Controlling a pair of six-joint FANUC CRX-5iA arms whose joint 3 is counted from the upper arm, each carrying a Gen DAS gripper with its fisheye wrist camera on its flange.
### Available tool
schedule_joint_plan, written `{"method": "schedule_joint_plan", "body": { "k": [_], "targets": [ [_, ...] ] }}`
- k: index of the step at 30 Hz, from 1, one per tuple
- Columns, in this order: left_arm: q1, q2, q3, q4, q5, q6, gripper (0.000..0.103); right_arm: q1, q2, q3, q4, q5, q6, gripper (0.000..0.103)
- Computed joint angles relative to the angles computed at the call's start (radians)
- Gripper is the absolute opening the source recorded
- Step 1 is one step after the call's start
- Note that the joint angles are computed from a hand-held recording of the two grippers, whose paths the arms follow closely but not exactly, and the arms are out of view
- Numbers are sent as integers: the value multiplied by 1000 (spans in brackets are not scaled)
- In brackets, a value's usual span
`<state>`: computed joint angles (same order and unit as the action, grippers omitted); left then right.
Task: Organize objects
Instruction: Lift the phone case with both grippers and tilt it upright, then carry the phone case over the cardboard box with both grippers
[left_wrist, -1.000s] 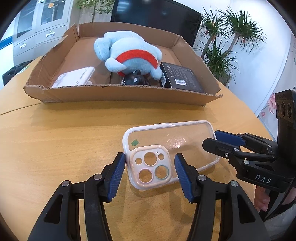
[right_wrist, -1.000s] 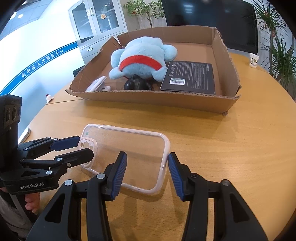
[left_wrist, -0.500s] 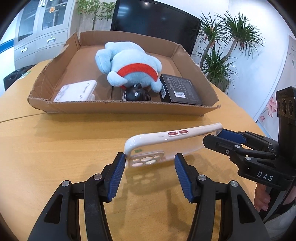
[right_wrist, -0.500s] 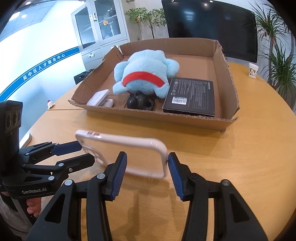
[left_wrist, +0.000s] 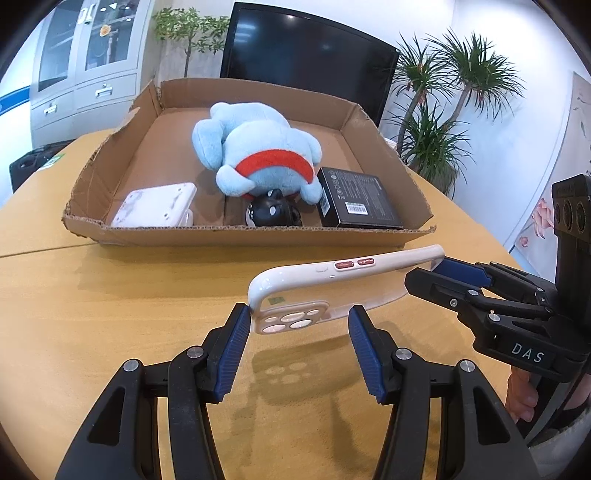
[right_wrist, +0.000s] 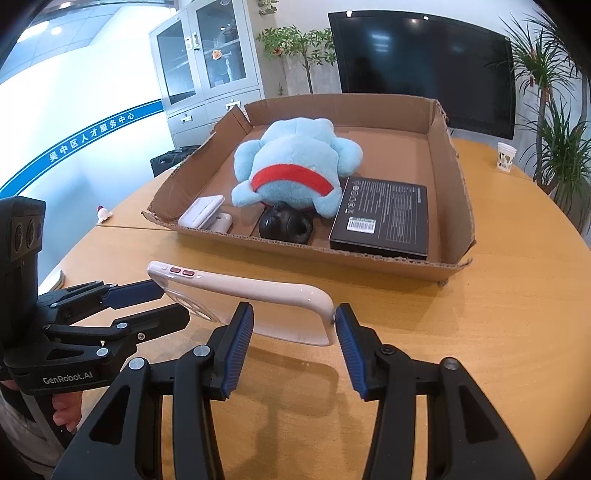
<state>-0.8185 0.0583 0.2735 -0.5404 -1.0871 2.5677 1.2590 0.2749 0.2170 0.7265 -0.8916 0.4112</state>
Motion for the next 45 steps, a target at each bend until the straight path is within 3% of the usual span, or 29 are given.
{"method": "schedule_joint_plan", "body": {
  "k": [24,45],
  "targets": [
    [-17,1,82,-96,-59,-33,54,-7,26,59,66,10,44,44],
    [14,11,149,-141,-43,-97,54,-44,79,158,112,22,87,44]
  ]
}}
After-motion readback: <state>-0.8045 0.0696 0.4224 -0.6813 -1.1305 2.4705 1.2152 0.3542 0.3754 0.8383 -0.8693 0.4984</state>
